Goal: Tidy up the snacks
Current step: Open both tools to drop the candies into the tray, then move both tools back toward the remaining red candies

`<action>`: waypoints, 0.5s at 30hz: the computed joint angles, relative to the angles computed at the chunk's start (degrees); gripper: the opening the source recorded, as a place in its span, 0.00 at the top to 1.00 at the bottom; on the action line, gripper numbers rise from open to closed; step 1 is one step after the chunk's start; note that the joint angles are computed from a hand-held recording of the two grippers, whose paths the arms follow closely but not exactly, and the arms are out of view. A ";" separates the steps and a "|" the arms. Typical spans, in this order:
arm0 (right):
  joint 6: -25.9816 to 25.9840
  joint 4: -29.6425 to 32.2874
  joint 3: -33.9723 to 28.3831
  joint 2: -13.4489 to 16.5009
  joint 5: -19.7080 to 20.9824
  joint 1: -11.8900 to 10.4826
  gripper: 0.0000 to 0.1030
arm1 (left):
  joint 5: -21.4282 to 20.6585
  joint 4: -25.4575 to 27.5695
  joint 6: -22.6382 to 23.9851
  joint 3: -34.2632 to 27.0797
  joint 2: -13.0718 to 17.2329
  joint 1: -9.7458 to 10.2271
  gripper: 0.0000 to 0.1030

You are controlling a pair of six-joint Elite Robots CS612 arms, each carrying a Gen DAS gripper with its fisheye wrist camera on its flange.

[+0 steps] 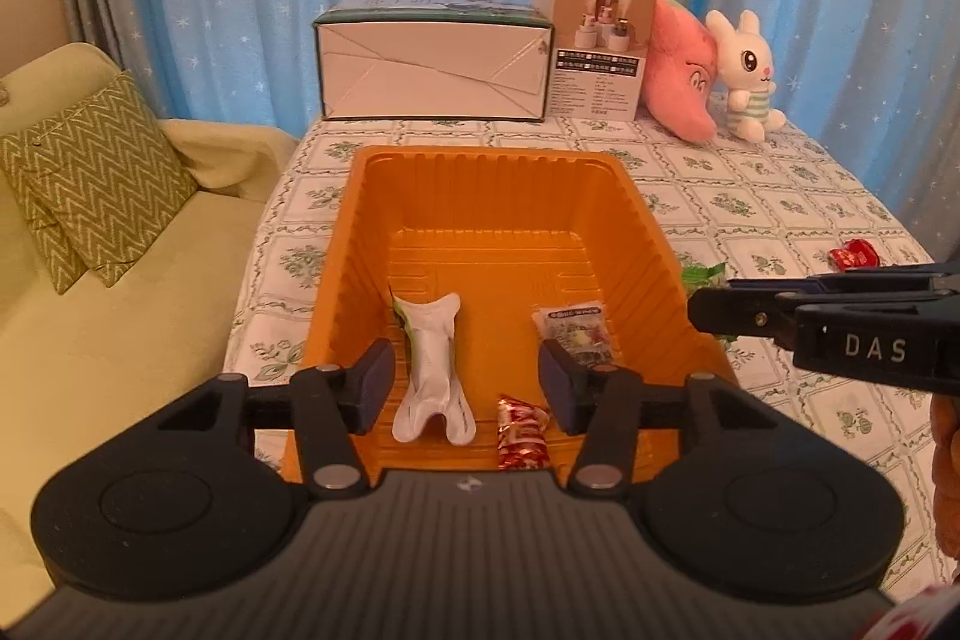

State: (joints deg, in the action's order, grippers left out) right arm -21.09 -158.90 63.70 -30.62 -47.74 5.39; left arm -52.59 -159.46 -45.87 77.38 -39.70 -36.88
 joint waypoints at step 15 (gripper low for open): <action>5.52 -0.99 -0.19 0.28 3.46 -0.38 0.53 | 3.28 0.26 -4.42 3.22 -1.94 -1.43 0.46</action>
State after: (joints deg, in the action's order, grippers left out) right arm -15.57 -159.90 63.51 -30.34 -44.28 5.01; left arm -49.31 -159.20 -50.29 80.61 -41.64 -38.31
